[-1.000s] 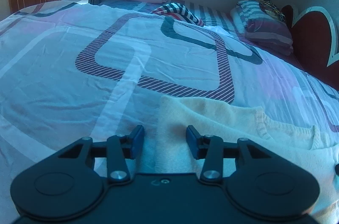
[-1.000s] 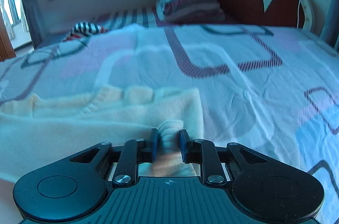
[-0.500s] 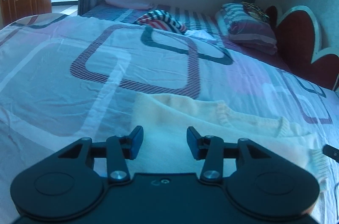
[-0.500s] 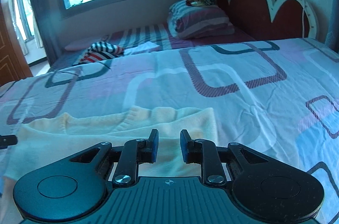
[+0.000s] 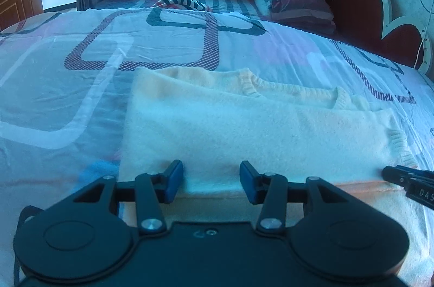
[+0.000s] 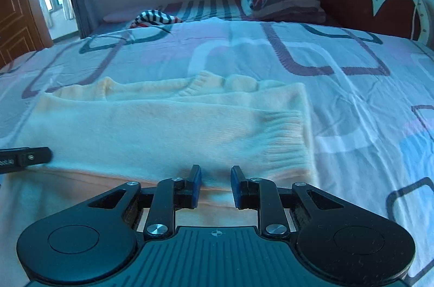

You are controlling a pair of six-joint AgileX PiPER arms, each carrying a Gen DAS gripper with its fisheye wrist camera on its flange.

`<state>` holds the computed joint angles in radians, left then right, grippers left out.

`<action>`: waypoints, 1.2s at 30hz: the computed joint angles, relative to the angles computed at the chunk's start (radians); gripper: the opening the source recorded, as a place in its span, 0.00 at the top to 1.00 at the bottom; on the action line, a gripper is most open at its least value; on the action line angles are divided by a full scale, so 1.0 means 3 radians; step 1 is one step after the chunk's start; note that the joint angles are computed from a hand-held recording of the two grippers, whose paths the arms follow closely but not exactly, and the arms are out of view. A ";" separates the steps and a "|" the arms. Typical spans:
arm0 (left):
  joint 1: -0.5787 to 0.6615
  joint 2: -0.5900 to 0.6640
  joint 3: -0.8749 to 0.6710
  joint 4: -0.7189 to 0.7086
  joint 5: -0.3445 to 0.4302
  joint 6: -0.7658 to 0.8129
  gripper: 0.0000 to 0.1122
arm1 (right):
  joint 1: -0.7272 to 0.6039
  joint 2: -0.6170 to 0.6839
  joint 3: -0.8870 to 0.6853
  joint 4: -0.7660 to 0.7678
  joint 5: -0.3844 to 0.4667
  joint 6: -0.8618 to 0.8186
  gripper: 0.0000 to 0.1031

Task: Fold small clothes
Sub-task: 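Smooth the folded sweater with both tools open, then move both tools to the sweater hem and close them on it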

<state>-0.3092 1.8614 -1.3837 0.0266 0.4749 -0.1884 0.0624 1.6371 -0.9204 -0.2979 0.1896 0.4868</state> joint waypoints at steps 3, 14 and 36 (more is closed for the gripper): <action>-0.0020 -0.0056 0.0025 0.0107 0.0047 -0.0124 0.60 | -0.0056 -0.0044 0.0041 -0.0486 0.0075 0.0462 0.78; -0.0389 -0.0501 0.0430 -0.0062 0.0081 -0.0099 0.59 | 0.0067 -0.0558 0.0338 0.1679 0.0104 -0.1698 0.78; -0.0674 -0.1001 0.1170 0.1025 0.0186 -0.1292 0.57 | -0.0321 -0.1083 0.1047 0.2725 0.0236 -0.3212 0.78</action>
